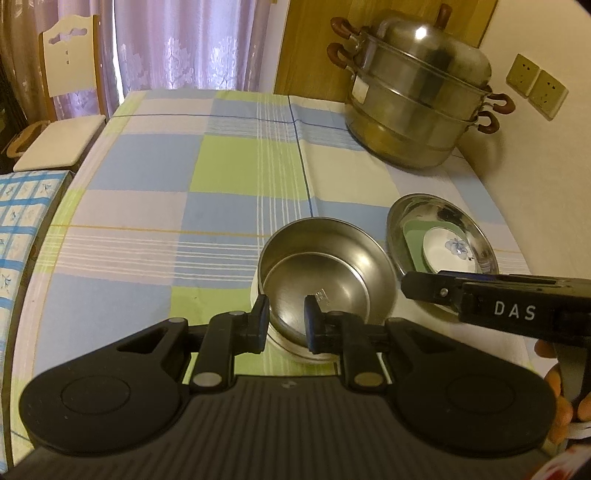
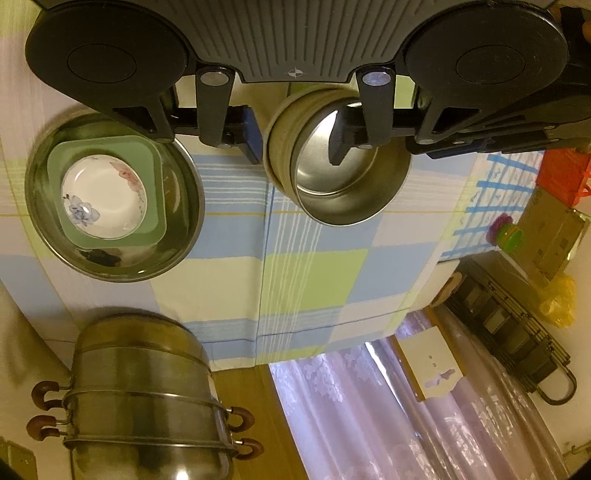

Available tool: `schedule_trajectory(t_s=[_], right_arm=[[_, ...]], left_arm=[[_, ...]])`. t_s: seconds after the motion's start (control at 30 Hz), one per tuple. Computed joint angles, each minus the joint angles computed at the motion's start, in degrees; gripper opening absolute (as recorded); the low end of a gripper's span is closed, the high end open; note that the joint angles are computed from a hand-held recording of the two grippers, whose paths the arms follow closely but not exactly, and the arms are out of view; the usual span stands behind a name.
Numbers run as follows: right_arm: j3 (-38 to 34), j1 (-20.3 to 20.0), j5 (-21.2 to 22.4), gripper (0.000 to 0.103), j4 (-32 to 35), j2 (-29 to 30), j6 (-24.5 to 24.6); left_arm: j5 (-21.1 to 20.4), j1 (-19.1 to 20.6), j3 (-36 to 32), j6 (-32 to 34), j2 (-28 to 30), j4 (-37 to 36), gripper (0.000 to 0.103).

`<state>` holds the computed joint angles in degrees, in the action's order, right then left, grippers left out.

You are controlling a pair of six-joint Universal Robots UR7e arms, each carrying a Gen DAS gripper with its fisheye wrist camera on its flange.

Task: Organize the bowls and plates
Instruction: 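Carry the steel bowl onto the cream bowl stack and lower it, then open the left gripper and withdraw it from the bowl stack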

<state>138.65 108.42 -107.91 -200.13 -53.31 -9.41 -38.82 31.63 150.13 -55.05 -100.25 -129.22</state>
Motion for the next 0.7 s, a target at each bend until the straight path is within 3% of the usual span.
schedule_trajectory(t_s=[0.4,0.7], right_arm=[[9.61,-1.34,2.91,0.055,-1.8,-9.6,-2.15],[16.51,-2.43,4.19,0.058,-1.54,-16.62,-2.6]], left_arm=[[-3.83,-15.25,0.07,-21.52,-10.81,28.61,0.024],[-10.35,-26.16,0.68,-36.1,-14.16,40.62,0.024]])
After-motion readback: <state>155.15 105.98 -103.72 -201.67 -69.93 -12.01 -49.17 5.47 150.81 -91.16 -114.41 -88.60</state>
